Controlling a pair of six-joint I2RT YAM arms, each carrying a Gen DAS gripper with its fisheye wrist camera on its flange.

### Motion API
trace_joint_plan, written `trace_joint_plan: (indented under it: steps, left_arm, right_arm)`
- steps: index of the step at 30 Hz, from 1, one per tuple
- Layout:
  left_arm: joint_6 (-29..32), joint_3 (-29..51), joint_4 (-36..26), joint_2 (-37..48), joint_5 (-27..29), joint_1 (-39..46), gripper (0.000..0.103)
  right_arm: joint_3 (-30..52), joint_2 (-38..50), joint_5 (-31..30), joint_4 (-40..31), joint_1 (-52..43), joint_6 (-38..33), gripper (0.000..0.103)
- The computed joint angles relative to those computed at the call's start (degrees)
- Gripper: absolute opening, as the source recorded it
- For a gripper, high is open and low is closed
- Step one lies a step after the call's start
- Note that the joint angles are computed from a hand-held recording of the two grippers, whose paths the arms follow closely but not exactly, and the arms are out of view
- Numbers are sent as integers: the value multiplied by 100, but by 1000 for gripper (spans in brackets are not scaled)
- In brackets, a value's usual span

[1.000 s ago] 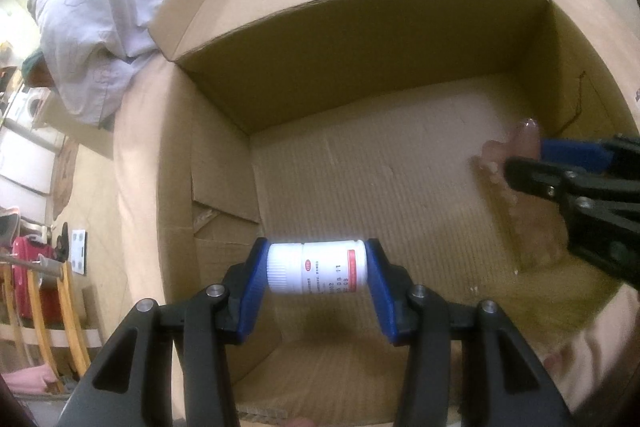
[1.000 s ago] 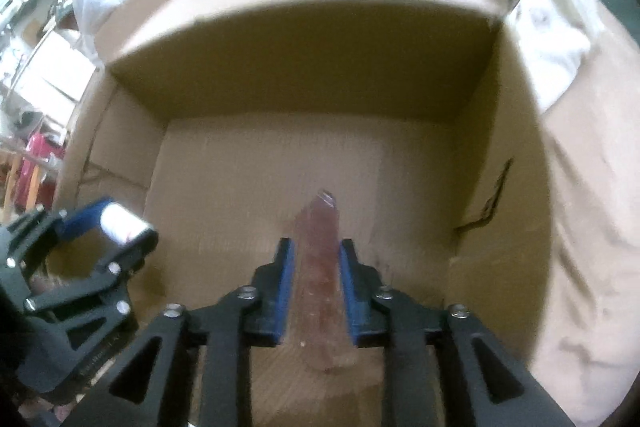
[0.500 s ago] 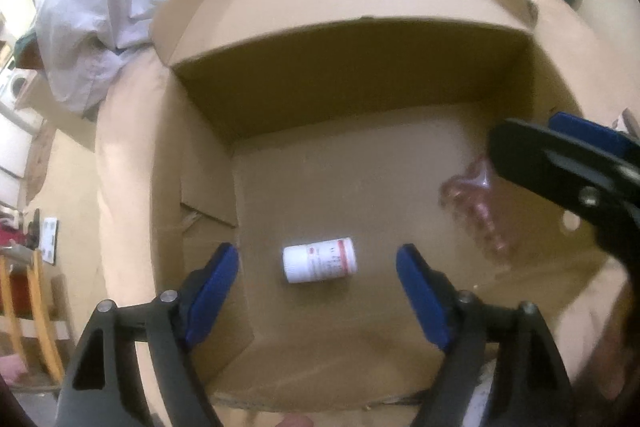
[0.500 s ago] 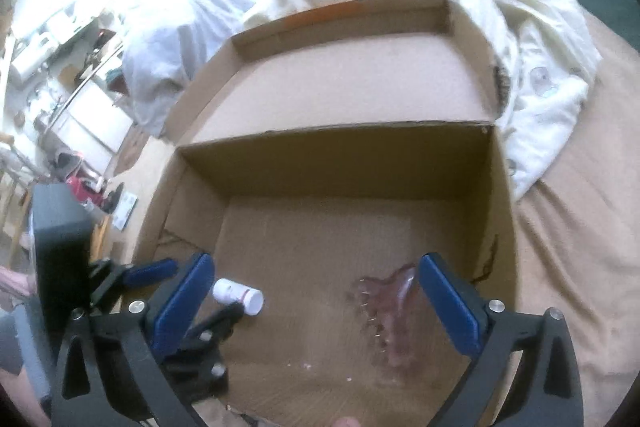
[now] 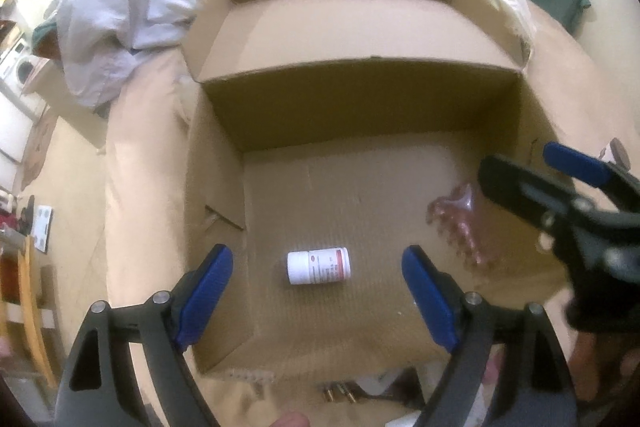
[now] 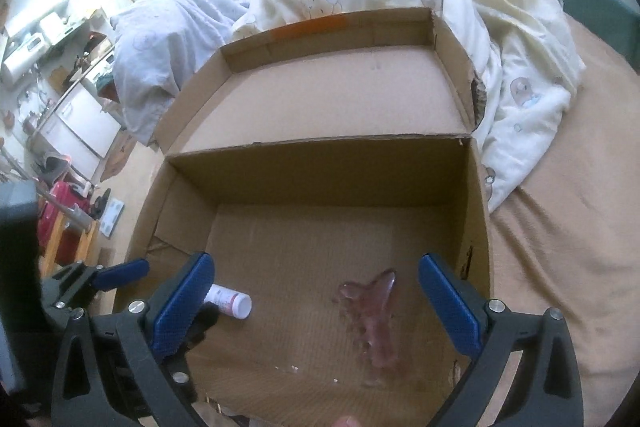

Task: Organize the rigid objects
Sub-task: 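Withdraw both tools from the box back toward the item pile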

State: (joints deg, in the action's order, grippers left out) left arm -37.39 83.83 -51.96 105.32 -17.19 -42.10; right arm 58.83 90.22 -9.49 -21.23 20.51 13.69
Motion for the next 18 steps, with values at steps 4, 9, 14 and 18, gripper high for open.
trace_joint_plan:
  steps: [4,9,14,18]
  left_arm:
    - [-141,-36,-204,-212,15,-6,85]
    - [-474,-195,-433,-569,152,-38,85]
    - [-744,-417,-630,-937,21,-273,85]
    - [-1003,-687,-721,-1280,-6,-437,85]
  right_arm:
    - [-15,-109,165,-211,75,-131,103]
    - [-253,-608,213,-407,29,-160,103]
    - [-577,-1299,87,-665,-57,-276,103]
    - [-810,-1701,14,-921,-54,-336,103]
